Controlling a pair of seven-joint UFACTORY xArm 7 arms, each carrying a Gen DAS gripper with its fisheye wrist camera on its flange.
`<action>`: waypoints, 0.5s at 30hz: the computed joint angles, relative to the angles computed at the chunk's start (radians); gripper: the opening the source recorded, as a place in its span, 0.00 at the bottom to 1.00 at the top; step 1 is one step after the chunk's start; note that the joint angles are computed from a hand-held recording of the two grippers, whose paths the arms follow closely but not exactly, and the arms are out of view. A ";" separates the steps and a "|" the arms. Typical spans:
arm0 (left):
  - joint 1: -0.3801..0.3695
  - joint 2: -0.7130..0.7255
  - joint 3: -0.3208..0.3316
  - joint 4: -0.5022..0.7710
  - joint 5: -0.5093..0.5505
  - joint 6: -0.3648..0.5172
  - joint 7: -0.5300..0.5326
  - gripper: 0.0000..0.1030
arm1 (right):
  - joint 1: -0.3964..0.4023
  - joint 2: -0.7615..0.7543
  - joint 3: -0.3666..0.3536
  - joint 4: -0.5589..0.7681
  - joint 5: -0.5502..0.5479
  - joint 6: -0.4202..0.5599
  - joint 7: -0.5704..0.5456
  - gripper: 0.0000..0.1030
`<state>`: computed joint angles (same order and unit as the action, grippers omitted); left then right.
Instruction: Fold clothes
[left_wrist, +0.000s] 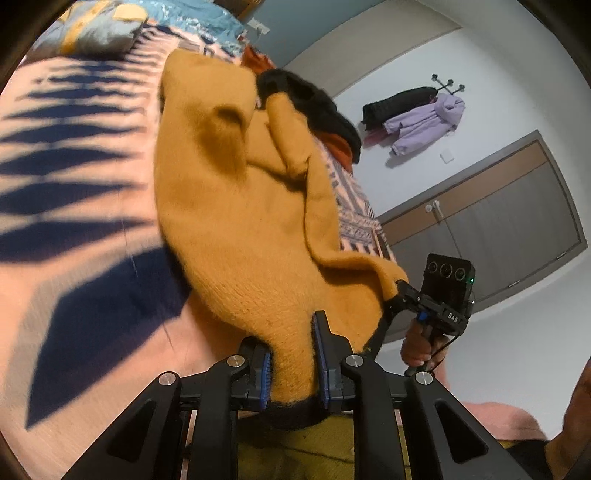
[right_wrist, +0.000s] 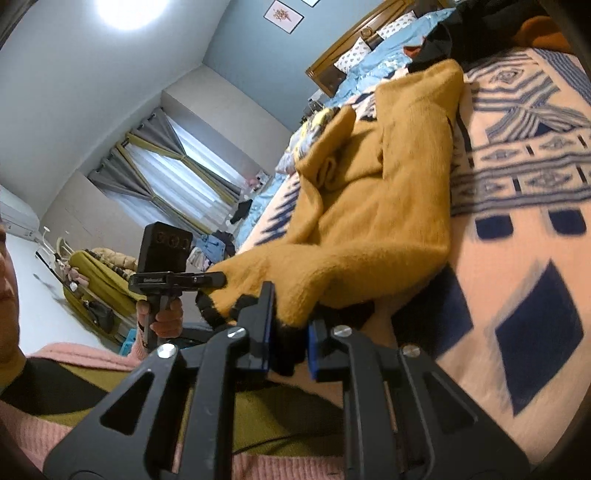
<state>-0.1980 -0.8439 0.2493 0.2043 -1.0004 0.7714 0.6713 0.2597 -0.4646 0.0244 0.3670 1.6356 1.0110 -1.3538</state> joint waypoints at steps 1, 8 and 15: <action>0.004 0.007 0.000 0.013 0.004 -0.002 -0.003 0.17 | 0.003 0.003 0.005 0.010 0.008 -0.007 0.003 0.17; -0.004 0.117 0.028 0.133 -0.035 0.015 0.025 0.17 | 0.005 0.086 0.023 0.133 0.019 -0.056 0.011 0.17; 0.021 0.234 -0.005 0.260 -0.095 0.035 0.043 0.17 | 0.000 0.175 0.027 0.278 0.018 -0.078 0.047 0.17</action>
<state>-0.1767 -0.6099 0.2444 0.4645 -1.0952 0.8067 0.7141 0.2601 -0.2897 0.0518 0.6451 1.6541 0.9335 -1.3066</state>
